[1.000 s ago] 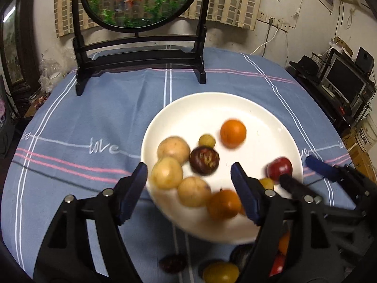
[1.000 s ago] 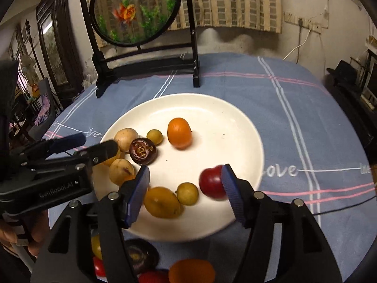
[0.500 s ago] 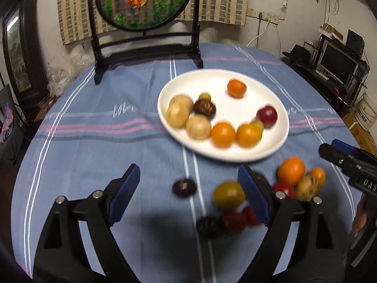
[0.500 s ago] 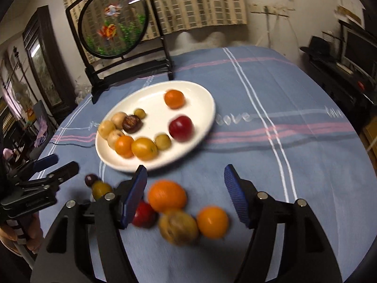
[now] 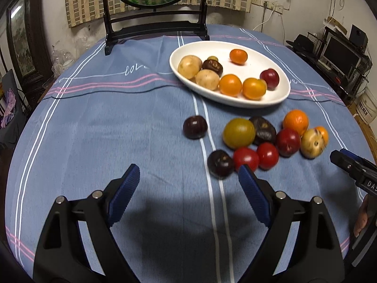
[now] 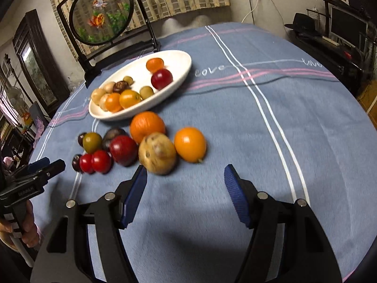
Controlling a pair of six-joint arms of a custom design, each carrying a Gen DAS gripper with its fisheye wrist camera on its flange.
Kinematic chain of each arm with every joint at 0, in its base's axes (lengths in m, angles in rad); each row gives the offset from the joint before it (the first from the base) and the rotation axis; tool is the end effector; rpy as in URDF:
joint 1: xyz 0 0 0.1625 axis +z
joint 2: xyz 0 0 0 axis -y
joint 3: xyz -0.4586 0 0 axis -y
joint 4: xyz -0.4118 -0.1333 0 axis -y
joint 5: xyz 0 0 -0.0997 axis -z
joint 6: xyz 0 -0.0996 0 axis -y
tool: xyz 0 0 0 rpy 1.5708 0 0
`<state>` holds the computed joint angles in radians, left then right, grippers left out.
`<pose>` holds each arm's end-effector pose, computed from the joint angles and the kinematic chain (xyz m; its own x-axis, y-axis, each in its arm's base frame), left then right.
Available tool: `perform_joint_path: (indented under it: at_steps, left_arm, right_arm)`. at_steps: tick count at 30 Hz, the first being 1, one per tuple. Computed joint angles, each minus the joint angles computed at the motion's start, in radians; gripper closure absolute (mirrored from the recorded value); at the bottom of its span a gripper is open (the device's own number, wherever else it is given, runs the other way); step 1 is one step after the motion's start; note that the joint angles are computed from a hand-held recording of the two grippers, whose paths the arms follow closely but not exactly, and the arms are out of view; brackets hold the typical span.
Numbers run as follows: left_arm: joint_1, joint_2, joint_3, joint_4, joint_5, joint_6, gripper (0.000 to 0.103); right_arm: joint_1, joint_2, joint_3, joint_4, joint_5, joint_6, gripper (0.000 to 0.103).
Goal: Organize fruits
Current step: 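Withdraw both tools back toward the remaining fruits, then grasp the small dark plum with the left tool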
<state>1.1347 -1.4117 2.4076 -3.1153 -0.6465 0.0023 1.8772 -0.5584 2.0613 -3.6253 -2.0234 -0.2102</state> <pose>0.0185 -0.4642 0.2705 -0.7210 -0.1211 -0.6823 0.3621 0.7737 -0.5199 0.2511 -0.4961 -0.0294 -0.8526 -0.2210 0.4736 -0.4446 0.7831 -0.4348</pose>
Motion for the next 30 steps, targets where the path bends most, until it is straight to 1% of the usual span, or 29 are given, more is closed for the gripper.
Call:
perform_joint_path:
  at_steps: [3, 9, 15, 22, 24, 27, 28, 30]
  left_arm:
    - [-0.001, 0.000, 0.012, 0.003, -0.001, -0.006, 0.016]
    - [0.013, 0.004, 0.016, 0.022, -0.009, -0.023, 0.016]
    - [0.019, 0.018, 0.012, 0.020, -0.009, -0.023, 0.016]
    - [0.036, 0.050, -0.013, 0.039, -0.007, -0.014, 0.016]
    - [0.045, 0.063, -0.031, 0.061, -0.015, -0.011, 0.017]
    - [0.052, 0.084, -0.054, 0.083, -0.006, -0.010, 0.017]
    - [0.051, 0.090, -0.057, 0.081, -0.001, -0.007, 0.017]
    - [0.050, 0.103, -0.064, 0.067, 0.002, 0.014, 0.023]
  right_arm:
    - [-0.006, -0.005, 0.013, 0.004, 0.012, 0.011, 0.035]
    - [-0.006, -0.002, 0.021, -0.001, 0.022, 0.000, 0.035]
    - [-0.006, 0.002, 0.018, 0.001, 0.011, 0.002, 0.035]
    - [0.003, 0.010, 0.014, -0.005, -0.002, -0.018, 0.035]
    - [0.002, 0.011, 0.016, -0.020, 0.005, -0.018, 0.035]
    - [-0.001, 0.011, 0.014, -0.020, 0.015, -0.012, 0.035]
    - [0.000, 0.012, 0.012, -0.017, 0.013, -0.013, 0.035]
    - [0.001, 0.015, 0.007, -0.011, 0.012, -0.017, 0.035]
